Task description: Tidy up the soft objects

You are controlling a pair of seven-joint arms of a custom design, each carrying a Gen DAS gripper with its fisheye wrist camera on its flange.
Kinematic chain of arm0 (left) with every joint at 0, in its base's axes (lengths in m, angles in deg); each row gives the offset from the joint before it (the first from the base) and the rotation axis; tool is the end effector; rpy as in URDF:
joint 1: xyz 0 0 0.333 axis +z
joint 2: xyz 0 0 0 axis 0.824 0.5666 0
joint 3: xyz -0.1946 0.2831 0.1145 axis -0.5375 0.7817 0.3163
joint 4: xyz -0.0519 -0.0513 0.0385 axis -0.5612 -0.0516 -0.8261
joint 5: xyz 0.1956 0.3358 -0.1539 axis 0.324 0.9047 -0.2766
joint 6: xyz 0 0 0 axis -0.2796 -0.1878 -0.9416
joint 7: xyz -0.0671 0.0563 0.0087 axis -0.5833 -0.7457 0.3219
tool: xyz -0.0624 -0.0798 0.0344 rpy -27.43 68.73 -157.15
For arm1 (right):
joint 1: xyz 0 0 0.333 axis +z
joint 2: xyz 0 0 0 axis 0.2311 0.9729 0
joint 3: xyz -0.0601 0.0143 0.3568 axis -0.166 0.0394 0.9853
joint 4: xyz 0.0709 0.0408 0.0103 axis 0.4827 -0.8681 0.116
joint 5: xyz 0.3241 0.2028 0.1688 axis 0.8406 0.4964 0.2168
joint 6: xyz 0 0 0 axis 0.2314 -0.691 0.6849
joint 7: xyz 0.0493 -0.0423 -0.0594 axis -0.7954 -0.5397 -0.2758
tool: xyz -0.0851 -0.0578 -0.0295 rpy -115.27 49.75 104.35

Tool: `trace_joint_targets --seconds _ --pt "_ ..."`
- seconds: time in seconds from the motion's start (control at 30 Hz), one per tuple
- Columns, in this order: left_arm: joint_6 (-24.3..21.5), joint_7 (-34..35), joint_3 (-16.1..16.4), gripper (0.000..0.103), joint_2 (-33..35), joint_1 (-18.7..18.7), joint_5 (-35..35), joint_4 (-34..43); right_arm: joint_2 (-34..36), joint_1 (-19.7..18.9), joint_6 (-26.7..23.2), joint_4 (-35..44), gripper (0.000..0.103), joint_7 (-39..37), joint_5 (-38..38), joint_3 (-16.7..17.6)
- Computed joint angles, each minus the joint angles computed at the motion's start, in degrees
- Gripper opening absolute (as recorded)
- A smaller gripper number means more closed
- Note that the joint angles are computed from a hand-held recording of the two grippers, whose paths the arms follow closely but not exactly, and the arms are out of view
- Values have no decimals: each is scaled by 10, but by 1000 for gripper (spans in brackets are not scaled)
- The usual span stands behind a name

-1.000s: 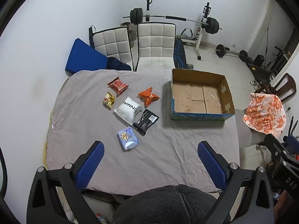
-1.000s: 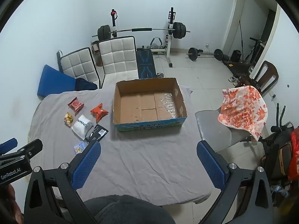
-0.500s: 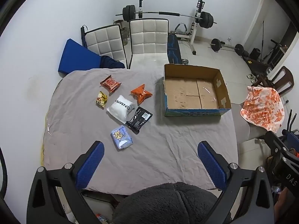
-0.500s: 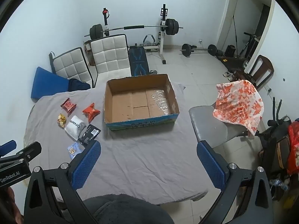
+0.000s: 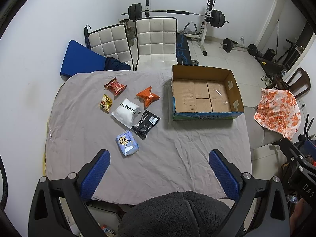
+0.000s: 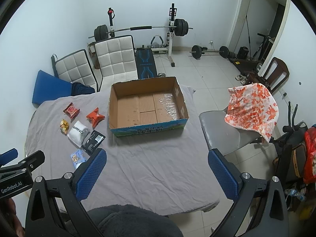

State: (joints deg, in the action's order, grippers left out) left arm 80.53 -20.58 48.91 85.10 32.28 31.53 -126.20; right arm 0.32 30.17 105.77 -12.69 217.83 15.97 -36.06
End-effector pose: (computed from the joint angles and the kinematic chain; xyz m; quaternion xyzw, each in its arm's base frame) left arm 0.5689 -0.3415 0.7812 -0.6375 0.7414 -0.1628 0.1321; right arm 0.5120 0.2038 0.7421 -0.5679 0.7756 -0.2284 0.1540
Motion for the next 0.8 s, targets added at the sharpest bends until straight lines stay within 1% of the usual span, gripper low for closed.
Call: trace_joint_targets --seconds 0.33,0.8 --pt "34 -4 -2 103 -22 11 -6 -38 -1 2 -6 4 103 7 -17 5" --pt "48 -9 -7 103 -36 20 -12 -58 9 10 -17 22 103 7 -26 8"
